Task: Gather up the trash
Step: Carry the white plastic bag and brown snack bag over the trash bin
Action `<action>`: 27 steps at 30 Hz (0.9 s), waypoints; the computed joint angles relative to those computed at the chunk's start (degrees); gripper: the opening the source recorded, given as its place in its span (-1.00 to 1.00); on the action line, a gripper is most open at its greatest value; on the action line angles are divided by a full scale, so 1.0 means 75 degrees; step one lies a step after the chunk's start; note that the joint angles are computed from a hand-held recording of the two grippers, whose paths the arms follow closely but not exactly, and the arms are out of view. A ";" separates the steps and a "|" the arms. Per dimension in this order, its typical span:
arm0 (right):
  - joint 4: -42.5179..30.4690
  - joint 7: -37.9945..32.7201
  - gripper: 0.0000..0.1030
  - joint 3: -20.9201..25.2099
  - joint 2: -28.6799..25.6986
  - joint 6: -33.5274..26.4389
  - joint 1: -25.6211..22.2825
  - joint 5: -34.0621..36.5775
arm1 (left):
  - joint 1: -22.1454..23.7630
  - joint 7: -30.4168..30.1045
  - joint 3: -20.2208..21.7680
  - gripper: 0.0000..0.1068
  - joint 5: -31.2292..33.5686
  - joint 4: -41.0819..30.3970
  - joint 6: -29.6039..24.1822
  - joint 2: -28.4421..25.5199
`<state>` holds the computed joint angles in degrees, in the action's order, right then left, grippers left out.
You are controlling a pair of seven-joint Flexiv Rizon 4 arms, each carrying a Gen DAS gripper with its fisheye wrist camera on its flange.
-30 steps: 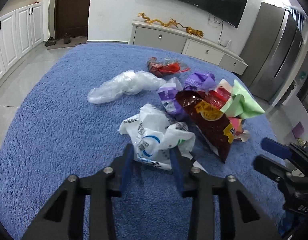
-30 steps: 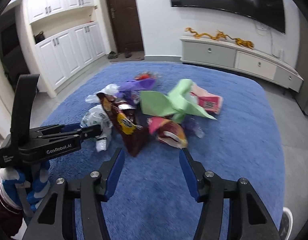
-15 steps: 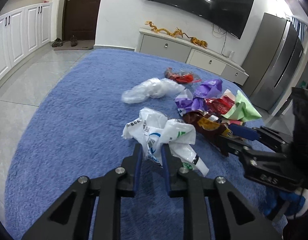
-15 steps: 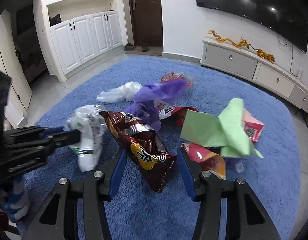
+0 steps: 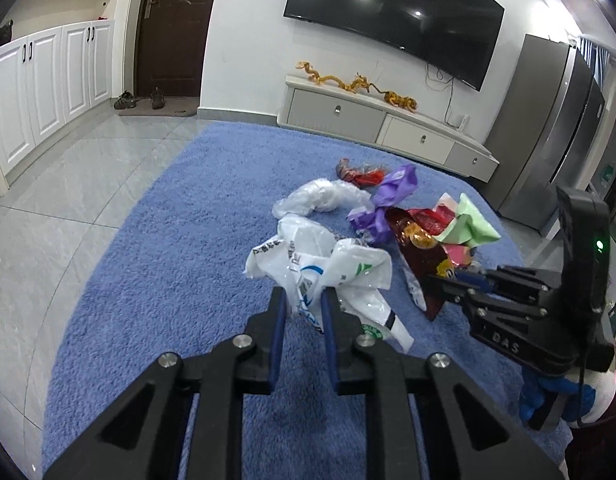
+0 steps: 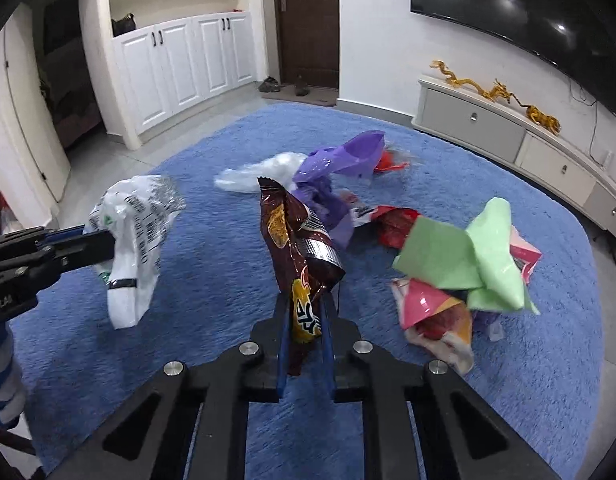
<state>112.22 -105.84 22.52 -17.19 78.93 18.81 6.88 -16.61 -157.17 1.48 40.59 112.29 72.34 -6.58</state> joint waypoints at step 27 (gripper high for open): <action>0.2774 -0.0496 -0.75 -0.1348 0.4084 0.0709 -0.0509 0.3596 | -0.1103 0.0751 -0.0973 -0.72 0.0367 -0.1562 -0.0454 -0.0432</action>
<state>133.02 -109.57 12.41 13.44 84.25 14.99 33.85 -24.89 -151.54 -5.82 43.34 100.57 68.93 -9.83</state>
